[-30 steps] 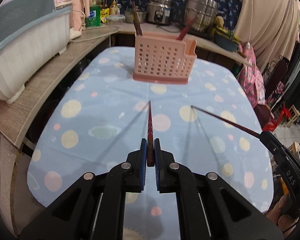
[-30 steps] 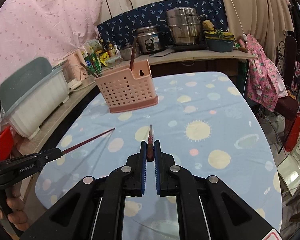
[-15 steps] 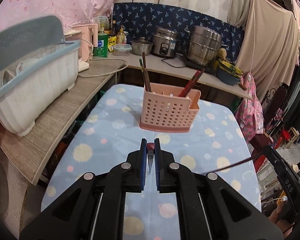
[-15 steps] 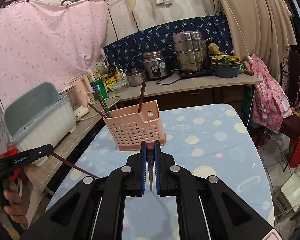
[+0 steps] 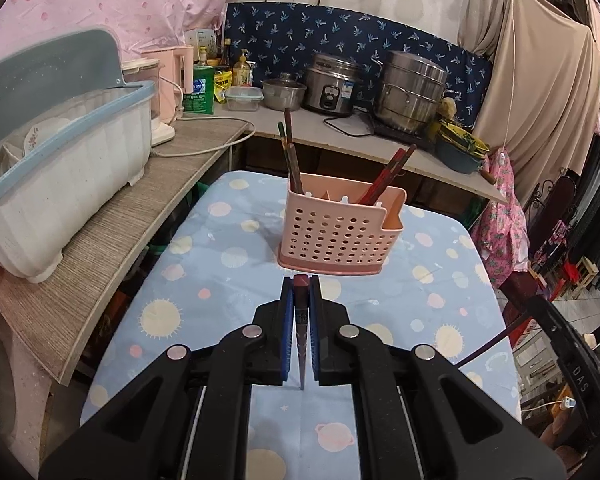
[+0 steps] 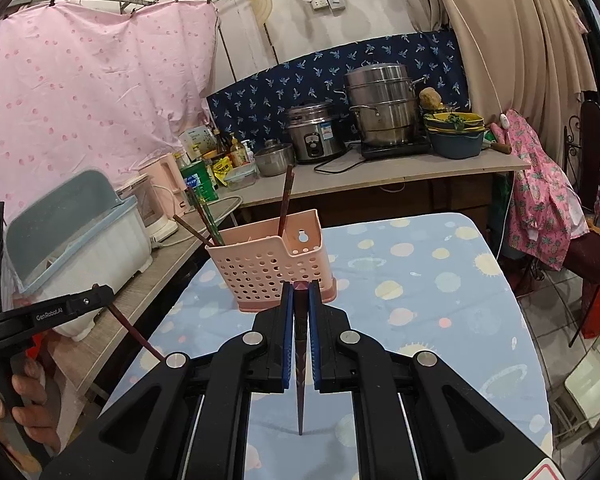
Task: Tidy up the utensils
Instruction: 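Lift both chopsticks and carry them over the pink holder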
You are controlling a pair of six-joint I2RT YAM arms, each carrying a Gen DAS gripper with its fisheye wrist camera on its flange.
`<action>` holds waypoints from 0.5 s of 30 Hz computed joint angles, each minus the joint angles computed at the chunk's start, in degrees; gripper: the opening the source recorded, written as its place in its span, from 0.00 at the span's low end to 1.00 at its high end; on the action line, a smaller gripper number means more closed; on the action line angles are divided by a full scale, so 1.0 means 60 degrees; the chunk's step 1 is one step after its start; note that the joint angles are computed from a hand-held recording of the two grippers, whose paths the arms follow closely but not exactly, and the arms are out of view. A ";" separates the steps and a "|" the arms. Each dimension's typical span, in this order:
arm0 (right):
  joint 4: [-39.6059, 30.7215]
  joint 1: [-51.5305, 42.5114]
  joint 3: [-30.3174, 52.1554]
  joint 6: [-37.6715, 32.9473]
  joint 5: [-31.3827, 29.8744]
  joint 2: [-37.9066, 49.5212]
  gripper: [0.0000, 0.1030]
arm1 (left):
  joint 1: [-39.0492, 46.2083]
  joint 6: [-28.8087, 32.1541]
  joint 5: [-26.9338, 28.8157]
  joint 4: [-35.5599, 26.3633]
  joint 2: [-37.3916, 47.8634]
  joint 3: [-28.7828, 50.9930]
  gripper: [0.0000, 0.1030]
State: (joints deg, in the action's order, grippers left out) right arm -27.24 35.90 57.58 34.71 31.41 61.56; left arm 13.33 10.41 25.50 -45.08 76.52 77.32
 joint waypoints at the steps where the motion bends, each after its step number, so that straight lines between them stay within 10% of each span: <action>1: 0.0011 -0.0058 0.0017 -0.0024 -0.0067 0.0005 0.07 | -0.0016 -0.0017 0.0051 -0.0080 0.0085 0.0121 0.07; 15: 0.1261 -0.1856 0.3030 -0.1885 -0.1674 0.1701 0.07 | -0.0636 -0.1366 -0.0015 -0.0036 0.2186 0.4242 0.07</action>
